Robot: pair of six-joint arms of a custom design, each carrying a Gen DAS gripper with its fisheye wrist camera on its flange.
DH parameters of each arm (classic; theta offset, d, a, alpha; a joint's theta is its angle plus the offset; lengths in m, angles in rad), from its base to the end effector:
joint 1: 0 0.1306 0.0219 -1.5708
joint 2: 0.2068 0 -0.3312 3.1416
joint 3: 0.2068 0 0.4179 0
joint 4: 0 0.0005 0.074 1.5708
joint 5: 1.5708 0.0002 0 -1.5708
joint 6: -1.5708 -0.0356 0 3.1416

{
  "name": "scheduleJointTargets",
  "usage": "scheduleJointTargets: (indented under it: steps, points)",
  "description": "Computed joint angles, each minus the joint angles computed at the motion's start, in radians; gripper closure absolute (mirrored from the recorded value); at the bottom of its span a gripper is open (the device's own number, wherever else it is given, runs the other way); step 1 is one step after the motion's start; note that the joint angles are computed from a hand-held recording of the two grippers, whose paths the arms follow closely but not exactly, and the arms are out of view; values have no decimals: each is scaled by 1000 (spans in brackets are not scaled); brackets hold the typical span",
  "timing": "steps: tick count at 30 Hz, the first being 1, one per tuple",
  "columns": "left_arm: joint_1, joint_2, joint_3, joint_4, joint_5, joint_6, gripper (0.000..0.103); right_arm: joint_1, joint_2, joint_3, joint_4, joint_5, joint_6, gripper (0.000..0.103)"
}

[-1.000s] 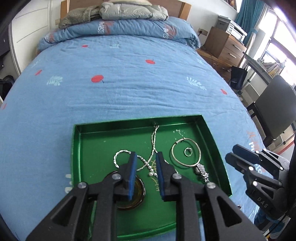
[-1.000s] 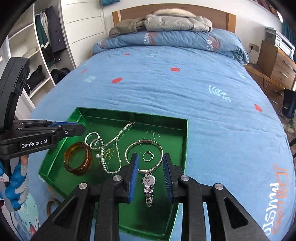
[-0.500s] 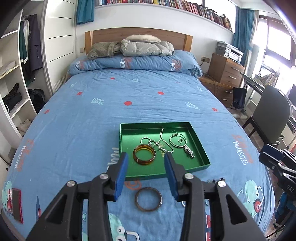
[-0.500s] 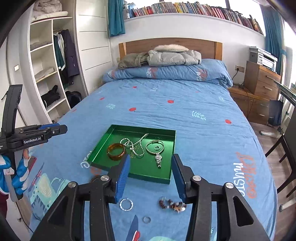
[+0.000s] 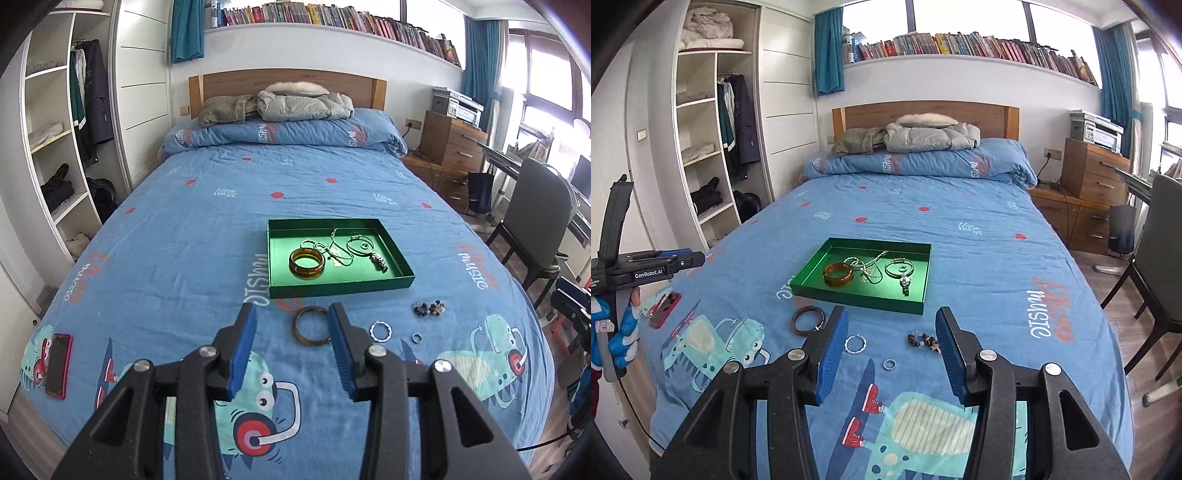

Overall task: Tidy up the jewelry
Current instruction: 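Open both tools and withdraw them from the tray toward the remaining jewelry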

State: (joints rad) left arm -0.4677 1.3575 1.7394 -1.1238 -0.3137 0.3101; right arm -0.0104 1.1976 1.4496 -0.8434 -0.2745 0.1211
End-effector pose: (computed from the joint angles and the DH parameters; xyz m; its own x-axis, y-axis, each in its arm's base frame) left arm 0.4394 -0.2102 0.5445 -0.6433 -0.0003 -0.7656 0.0310 0.9992 -0.0264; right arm 0.4616 0.0043 0.5009 -0.5274 -0.1108 -0.8423 -0.2808 0.9585 0.0497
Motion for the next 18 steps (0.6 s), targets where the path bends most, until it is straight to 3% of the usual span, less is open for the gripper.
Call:
scheduleJointTargets:
  steps: [7, 18]
  points:
    - [-28, -96, -104, 23, -30, 23, 65, -44, -77, -80, 32, -34, 12, 54]
    - [-41, -96, -199, 80, 8, 26, 65, -91, -61, -128, 68, -97, 40, 59]
